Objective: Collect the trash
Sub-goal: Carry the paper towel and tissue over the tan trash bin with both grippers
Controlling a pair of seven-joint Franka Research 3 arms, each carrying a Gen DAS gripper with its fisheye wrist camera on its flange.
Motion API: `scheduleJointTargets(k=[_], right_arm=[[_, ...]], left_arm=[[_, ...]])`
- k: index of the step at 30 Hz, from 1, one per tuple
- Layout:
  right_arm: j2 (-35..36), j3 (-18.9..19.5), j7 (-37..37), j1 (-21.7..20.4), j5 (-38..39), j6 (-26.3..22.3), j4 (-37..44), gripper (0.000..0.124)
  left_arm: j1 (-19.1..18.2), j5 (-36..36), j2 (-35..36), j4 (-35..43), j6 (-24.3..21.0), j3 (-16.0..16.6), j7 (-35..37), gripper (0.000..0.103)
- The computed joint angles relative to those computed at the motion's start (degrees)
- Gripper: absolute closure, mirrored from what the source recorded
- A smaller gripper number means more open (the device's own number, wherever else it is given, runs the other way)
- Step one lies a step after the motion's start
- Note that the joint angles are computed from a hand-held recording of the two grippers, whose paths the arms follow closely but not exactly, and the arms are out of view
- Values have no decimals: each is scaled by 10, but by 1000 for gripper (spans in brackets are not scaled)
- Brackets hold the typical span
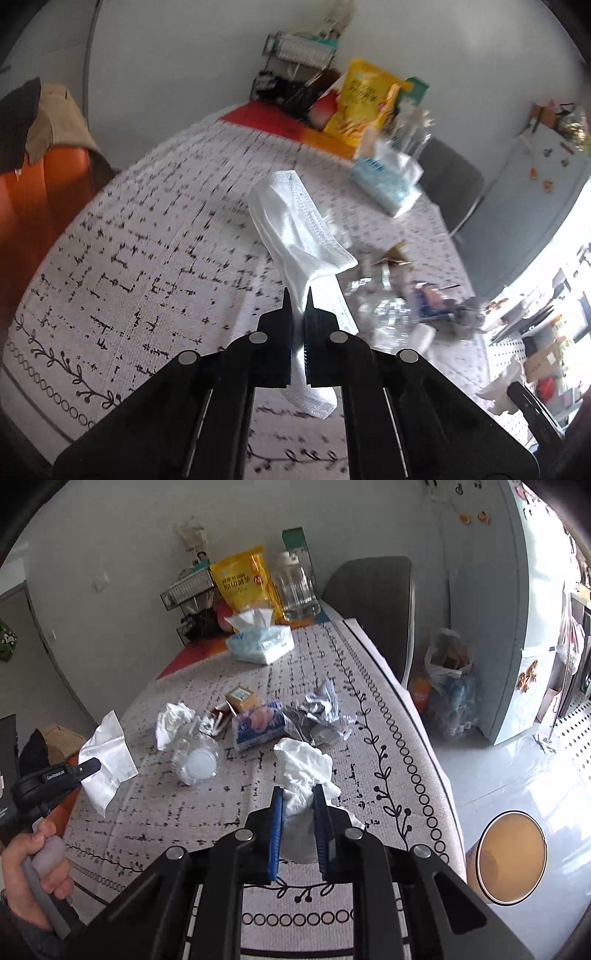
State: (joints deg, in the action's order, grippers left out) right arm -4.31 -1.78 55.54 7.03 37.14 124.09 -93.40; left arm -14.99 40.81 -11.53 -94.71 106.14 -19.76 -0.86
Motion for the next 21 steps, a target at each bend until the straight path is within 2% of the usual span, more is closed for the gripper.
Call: scheduleJointTargets(k=[7, 11, 21], right_arm=[[-27, -13, -6, -7, 19, 6, -14, 108], [-32, -23, -9, -15, 29, 6, -13, 108], [-7, -43, -11, -50, 34, 22, 23, 107]], left_arm=[[-20, 39, 30, 58, -9, -19, 15, 98], [-41, 68, 71, 110, -7, -23, 27, 98], [-128, 103, 219, 284, 30, 17, 97, 98]])
